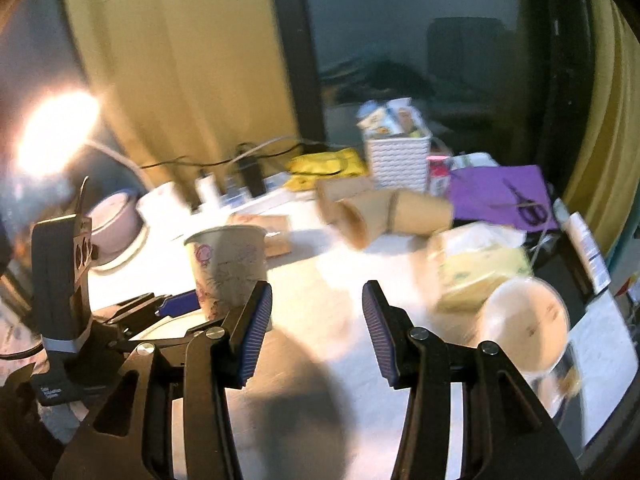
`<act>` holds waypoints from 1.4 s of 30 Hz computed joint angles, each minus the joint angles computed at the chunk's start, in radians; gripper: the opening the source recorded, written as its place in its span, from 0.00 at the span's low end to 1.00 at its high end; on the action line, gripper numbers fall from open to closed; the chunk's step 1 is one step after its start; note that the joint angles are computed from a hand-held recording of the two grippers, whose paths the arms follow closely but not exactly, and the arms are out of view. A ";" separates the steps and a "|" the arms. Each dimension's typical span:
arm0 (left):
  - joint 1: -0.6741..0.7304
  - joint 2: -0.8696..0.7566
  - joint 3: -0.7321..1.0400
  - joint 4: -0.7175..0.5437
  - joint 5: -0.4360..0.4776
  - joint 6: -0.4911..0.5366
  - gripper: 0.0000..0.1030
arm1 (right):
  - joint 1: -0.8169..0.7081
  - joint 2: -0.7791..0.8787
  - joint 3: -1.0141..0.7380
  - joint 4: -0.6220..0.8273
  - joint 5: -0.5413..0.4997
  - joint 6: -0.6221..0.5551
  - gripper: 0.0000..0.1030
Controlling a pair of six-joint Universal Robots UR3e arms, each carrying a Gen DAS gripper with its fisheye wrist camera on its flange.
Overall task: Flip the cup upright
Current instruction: 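Rotate the held cup upright with the left gripper while the right gripper grasps it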
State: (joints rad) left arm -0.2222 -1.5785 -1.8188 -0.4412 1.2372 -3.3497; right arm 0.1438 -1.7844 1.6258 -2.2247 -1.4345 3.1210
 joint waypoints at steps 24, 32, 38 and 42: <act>0.394 1.016 -0.602 -0.493 -0.386 0.660 0.63 | 0.470 0.002 0.171 -0.181 -0.096 0.364 0.71; 0.388 1.059 -0.626 -0.528 -0.397 0.720 0.63 | 0.424 -0.018 0.282 -0.290 -0.028 0.394 0.71; 0.360 1.070 -0.641 -0.491 -0.380 0.708 0.63 | 0.404 -0.038 0.327 -0.316 0.017 0.414 0.71; 0.346 1.071 -0.647 -0.474 -0.375 0.706 0.63 | 0.373 -0.077 0.353 -0.303 0.055 0.408 0.67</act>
State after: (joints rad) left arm 0.1238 -0.5078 -2.4661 -0.9147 0.8622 -2.6441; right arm 0.5163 -1.8611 1.9790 -2.5272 -1.3795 3.5290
